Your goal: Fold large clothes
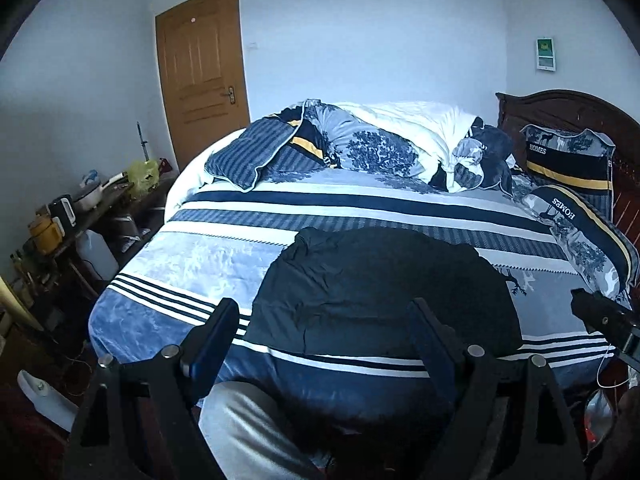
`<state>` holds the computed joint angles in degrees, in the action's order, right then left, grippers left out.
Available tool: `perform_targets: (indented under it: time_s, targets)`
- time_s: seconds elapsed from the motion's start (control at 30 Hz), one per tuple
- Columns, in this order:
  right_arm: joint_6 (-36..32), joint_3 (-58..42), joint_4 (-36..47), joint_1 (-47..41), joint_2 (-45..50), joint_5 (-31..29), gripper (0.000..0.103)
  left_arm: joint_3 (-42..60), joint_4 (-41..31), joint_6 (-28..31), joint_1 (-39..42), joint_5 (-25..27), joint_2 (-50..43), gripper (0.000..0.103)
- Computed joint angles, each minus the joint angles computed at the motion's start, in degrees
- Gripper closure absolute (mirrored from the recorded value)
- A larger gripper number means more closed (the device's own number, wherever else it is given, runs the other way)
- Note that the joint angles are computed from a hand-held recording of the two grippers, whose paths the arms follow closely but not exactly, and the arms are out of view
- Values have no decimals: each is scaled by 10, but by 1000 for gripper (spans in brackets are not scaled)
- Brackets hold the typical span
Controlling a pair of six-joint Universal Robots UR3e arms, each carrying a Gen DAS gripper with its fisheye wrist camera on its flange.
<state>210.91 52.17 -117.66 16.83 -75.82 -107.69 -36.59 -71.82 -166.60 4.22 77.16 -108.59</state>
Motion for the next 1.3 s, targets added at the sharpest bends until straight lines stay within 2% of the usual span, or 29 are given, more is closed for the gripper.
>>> perform_targets:
  time_s: [0.53,0.67,0.73,0.87,1.3]
  targets:
    - [5,-31,33,55,-19,-76,20,-67,24,-18,-4,7,63,16]
    - [5,-26,34,60,-21,-80,20,-73,15,-15,-11,9,66,16]
    - [4,-24,37,58,-22,-77,20,-96,29,-6,-8,-3,76,16]
    - [4,-11,36,52,-26,-67,19,-133,66,-14,-15,13,90,16]
    - [-1,-12,41,31,-12,-47,19,-49,0,-21,-31,41,30,16]
